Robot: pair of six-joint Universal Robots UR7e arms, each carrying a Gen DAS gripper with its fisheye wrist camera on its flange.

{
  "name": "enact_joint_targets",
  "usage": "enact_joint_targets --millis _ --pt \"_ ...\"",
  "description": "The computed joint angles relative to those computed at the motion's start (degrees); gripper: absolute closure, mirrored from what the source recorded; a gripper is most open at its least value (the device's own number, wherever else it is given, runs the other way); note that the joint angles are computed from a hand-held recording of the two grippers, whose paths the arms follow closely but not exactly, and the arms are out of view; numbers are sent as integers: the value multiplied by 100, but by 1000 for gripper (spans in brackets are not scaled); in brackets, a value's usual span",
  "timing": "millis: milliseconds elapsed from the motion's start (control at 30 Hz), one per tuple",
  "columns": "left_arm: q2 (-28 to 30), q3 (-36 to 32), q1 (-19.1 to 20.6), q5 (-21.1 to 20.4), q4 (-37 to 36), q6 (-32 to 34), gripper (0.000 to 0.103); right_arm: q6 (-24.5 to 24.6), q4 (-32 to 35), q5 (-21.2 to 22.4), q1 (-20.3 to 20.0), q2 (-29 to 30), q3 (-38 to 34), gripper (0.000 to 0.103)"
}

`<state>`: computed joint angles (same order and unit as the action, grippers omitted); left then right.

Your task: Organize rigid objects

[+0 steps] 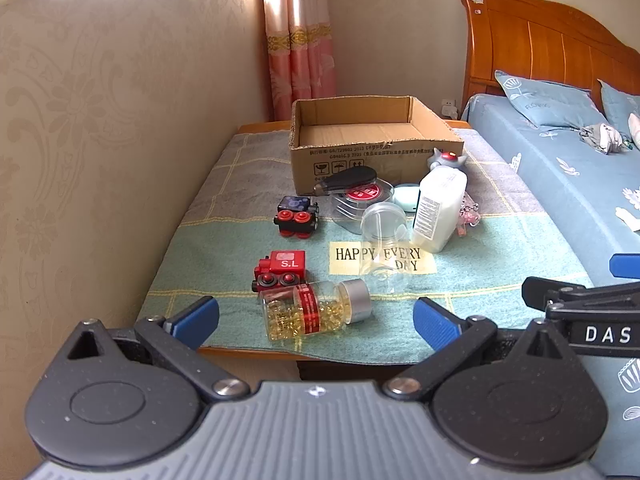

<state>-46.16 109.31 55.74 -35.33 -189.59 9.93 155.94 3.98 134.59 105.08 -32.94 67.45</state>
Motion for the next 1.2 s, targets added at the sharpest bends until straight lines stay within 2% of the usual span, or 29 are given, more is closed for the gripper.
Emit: enact_joint_targets --millis 1200 --pt "-23 39 -25 -15 49 -88 1 -29 -15 -8 18 -56 20 0"
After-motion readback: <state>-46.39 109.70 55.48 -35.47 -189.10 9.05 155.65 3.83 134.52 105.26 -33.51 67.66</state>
